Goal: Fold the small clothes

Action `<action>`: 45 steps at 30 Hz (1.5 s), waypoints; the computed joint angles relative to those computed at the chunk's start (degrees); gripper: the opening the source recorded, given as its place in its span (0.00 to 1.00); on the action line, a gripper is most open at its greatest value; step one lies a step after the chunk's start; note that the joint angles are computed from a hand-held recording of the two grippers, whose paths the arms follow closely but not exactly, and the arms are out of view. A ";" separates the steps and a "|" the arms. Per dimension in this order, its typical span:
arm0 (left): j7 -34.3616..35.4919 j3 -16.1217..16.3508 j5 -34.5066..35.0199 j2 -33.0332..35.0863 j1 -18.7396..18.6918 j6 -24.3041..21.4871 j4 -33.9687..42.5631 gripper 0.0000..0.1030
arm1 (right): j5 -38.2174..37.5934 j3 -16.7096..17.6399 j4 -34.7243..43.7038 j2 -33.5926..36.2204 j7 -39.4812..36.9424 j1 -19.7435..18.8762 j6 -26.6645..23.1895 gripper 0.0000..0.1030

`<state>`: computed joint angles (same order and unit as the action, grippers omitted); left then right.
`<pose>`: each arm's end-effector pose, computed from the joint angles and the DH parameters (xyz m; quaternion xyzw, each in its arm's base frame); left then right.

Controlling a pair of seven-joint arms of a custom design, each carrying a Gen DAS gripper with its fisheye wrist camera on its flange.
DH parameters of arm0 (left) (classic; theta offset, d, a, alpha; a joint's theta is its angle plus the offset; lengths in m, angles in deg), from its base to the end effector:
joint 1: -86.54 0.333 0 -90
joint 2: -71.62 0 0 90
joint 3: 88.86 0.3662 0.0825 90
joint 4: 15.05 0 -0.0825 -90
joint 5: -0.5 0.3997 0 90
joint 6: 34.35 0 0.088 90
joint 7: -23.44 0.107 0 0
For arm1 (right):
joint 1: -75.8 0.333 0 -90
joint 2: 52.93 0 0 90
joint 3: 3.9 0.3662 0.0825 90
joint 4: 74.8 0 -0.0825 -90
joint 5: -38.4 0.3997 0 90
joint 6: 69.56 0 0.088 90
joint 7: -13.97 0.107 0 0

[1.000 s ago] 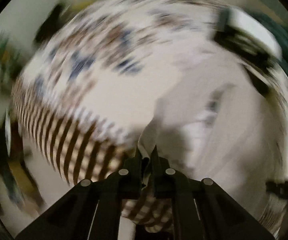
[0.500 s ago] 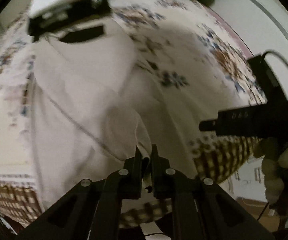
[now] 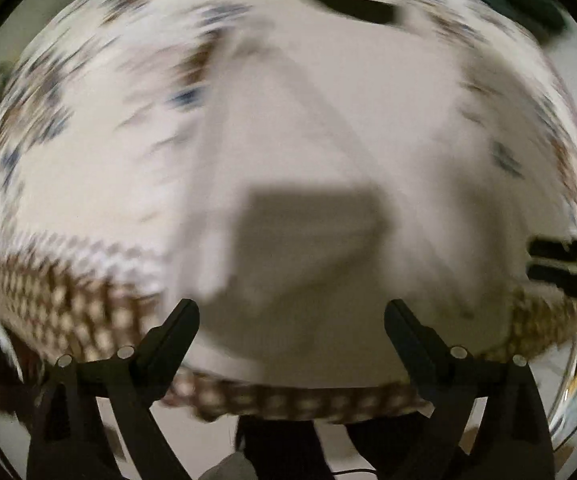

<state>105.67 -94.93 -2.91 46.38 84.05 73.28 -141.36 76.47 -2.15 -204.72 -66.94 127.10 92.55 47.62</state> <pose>0.4204 -0.0759 0.6061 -0.7090 0.7029 -0.0487 0.0289 0.4465 0.1861 0.5130 -0.5341 0.7947 0.2584 0.1282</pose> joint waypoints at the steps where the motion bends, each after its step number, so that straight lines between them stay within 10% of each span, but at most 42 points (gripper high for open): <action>1: -1.48 0.61 1.74 -0.38 1.66 -0.66 -0.65 0.92 | -0.87 0.33 0.41 0.94 -0.24 0.21 -0.48 0.52; 6: -3.81 2.68 4.31 -1.09 5.40 -1.19 -3.37 0.92 | -11.57 3.04 4.43 6.67 4.23 1.46 -8.64 0.45; 16: 1.71 7.31 -3.47 -3.86 7.74 -2.29 -9.24 0.89 | -5.95 -1.32 -1.50 -1.95 -0.12 -1.88 -12.83 0.48; 23: 6.66 7.85 -8.36 -4.08 8.01 -2.95 -11.12 0.05 | 3.34 -1.21 -6.14 -1.10 -3.92 -1.69 -12.70 0.48; 26: 6.25 7.61 -9.32 -4.38 8.44 -4.81 -10.67 0.03 | 6.26 -0.13 -7.81 -2.74 -3.48 -1.08 -8.22 0.07; 35: 3.37 11.13 -16.34 -1.87 11.71 -9.34 -1.96 0.02 | 8.25 -1.37 -1.68 -3.47 -1.02 -0.59 -6.55 0.06; 45: 6.51 8.92 -23.21 13.55 10.16 2.42 11.48 0.04 | 4.58 -2.01 13.74 9.50 -1.27 -3.98 0.55 0.06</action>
